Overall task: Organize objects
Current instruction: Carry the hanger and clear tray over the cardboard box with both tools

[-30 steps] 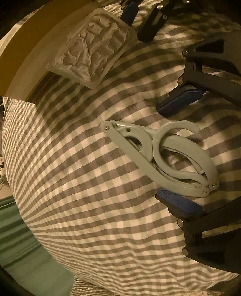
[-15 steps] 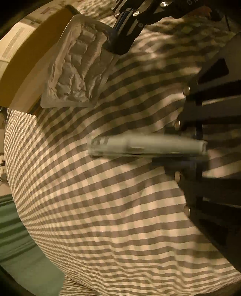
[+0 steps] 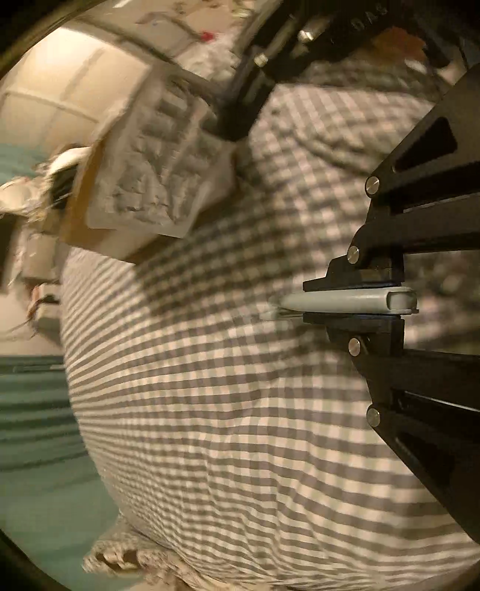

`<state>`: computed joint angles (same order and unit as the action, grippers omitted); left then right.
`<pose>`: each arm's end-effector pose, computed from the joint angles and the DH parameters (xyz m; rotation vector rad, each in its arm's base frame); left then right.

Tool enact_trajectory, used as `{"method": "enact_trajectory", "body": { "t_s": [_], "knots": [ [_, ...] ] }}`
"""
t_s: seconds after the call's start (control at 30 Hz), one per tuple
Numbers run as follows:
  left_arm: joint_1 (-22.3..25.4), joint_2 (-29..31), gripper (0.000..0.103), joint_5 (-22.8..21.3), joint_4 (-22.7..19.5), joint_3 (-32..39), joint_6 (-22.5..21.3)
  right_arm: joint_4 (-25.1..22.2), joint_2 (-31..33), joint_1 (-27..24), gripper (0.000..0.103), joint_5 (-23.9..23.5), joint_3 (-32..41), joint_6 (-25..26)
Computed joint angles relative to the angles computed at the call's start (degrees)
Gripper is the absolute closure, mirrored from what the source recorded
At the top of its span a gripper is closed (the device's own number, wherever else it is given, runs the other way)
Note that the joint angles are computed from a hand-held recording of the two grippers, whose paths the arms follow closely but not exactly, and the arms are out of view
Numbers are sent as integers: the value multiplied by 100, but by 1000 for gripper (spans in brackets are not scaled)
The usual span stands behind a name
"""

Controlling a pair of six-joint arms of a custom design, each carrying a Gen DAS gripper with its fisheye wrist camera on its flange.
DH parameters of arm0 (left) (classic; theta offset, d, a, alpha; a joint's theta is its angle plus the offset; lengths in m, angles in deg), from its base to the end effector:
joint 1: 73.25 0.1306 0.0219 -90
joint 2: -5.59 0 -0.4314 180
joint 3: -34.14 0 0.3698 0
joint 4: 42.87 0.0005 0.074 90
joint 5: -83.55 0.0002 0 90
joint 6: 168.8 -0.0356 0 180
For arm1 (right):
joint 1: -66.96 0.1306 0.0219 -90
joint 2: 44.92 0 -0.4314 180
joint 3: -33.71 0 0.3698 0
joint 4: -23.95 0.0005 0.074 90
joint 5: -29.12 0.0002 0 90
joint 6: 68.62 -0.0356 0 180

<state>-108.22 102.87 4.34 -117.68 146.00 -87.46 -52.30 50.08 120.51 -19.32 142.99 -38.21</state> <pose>0.3961 -0.2858 0.5569 1.0463 2.4349 -0.4039 0.2957 0.3597 0.5626 0.3361 2.2675 -0.0017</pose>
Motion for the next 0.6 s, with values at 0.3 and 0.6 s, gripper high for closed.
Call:
{"method": "enact_trajectory", "body": {
  "t_s": [0.3,0.6],
  "knots": [
    [-585,-233,94,-346,393,725,649,-490,-153,256,96,622,456,61],
    [-1161,615,94,-351,140,2564,957,-1217,-642,77,96,1200,705,21]
  ]
}}
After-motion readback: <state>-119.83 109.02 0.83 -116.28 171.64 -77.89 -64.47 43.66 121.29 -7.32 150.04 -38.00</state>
